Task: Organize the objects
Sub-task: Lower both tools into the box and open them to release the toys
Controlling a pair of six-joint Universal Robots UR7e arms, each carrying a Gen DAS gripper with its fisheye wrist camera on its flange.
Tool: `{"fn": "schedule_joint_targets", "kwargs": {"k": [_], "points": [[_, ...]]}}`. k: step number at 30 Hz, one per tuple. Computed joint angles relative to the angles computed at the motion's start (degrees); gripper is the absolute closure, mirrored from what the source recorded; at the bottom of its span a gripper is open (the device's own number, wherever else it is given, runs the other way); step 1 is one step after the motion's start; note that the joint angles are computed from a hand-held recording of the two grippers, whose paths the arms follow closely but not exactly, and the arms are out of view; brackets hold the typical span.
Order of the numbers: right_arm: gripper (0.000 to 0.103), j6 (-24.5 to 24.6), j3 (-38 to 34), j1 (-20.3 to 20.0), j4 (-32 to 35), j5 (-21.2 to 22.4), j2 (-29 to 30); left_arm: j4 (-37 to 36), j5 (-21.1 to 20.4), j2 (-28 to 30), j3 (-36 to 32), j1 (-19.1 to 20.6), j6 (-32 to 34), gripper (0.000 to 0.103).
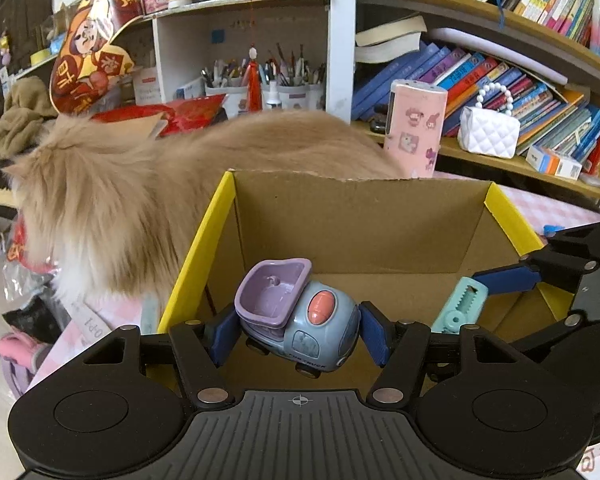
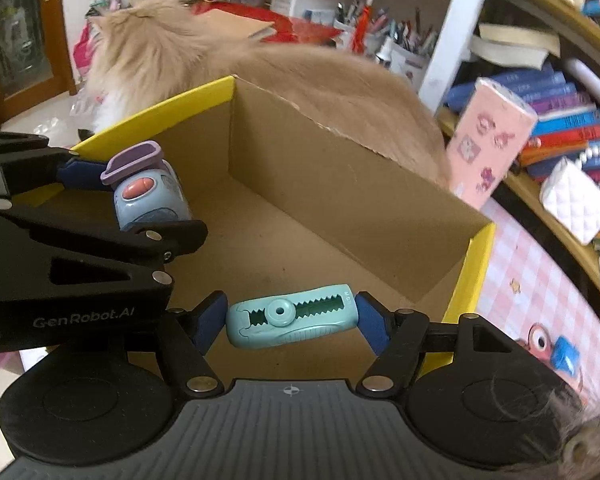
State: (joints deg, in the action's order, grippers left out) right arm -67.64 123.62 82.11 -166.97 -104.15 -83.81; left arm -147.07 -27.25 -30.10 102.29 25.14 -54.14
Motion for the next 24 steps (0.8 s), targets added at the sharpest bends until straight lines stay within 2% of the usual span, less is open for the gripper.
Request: {"fn": "schedule_joint_targets", "kwargs": {"k": [13,19,23,24], "points": [[0.035,-4.0,-1.0,0.4,0.7,-1.8,0.8,-1.2,0.0,0.8,-0.6,0.2,2.3,0.039],[0.035,-3.7,-1.0,0.5,-0.1,-2.1,1.0,-2.1,0.1,0.8,-0.2,-0.1,2.6,0.039],[0.032,-5.0,0.2,-0.3,-1.2,0.9,0.0,-4.0,0.6,0.6,0.5,-0.4,3.1,0.036],[0.031,-5.1,0.5,-0.5,-1.7,1.6,-0.3,-4.1,1.0,0.6,0.6,-0.6,3.1,0.031]]}}
